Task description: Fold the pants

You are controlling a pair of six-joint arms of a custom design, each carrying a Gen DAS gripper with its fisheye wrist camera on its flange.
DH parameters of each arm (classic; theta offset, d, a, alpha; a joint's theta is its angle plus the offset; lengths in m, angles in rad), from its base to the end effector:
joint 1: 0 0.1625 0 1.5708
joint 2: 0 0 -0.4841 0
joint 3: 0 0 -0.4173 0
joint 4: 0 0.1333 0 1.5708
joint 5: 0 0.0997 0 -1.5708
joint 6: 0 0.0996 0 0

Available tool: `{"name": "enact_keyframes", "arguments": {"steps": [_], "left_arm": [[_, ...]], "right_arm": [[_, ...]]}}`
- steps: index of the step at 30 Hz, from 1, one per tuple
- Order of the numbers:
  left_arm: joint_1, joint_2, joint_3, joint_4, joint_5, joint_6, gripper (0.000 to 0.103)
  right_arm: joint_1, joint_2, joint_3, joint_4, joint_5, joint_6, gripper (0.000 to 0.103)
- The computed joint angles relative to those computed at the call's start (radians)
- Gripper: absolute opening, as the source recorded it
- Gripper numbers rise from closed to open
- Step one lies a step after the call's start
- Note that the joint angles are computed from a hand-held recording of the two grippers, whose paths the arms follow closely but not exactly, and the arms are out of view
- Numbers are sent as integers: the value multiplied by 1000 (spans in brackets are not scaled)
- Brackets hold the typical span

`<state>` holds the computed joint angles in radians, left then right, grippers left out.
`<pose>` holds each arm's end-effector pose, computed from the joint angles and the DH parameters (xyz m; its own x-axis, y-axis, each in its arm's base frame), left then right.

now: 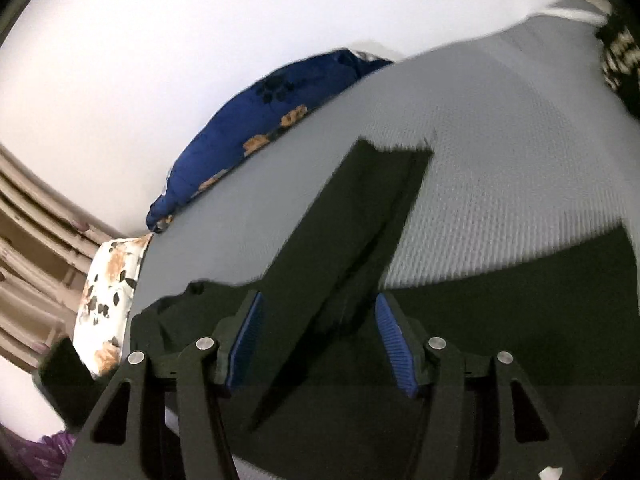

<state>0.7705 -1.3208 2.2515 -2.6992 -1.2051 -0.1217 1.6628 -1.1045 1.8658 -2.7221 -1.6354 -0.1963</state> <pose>-0.2304 -0.4590 0.2252 -0.7811 0.5337 -0.3242 0.6133 0.7533 -0.2375 0.1860 -0.6353 0.2530 -0.9602 -0.2456 0.1327 -0.2776 0.8902 -0.3612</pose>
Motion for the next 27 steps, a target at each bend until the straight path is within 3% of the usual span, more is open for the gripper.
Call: {"name": "enact_keyframes", "arguments": {"steps": [2, 4, 7, 12, 15, 20, 27], "left_arm": [[3, 72, -10, -39, 5, -1, 82], [-4, 119, -9, -48, 64, -39, 82], [5, 141, 21, -149, 81, -71, 82], [34, 160, 37, -260, 73, -76, 82], [33, 179, 35, -283, 87, -50, 82], [22, 183, 44, -297, 104, -31, 82], [17, 188, 51, -310, 117, -23, 84]], "right_arm": [[-4, 21, -35, 11, 15, -1, 56], [-13, 55, -85, 27, 13, -12, 56], [-19, 98, -141, 42, 9, -44, 56], [-14, 174, -206, 37, -71, -97, 56], [-6, 202, -216, 1, -160, -118, 56], [-21, 226, -221, 6, -158, -111, 55], [-30, 209, -190, -41, -52, -202, 42]]}}
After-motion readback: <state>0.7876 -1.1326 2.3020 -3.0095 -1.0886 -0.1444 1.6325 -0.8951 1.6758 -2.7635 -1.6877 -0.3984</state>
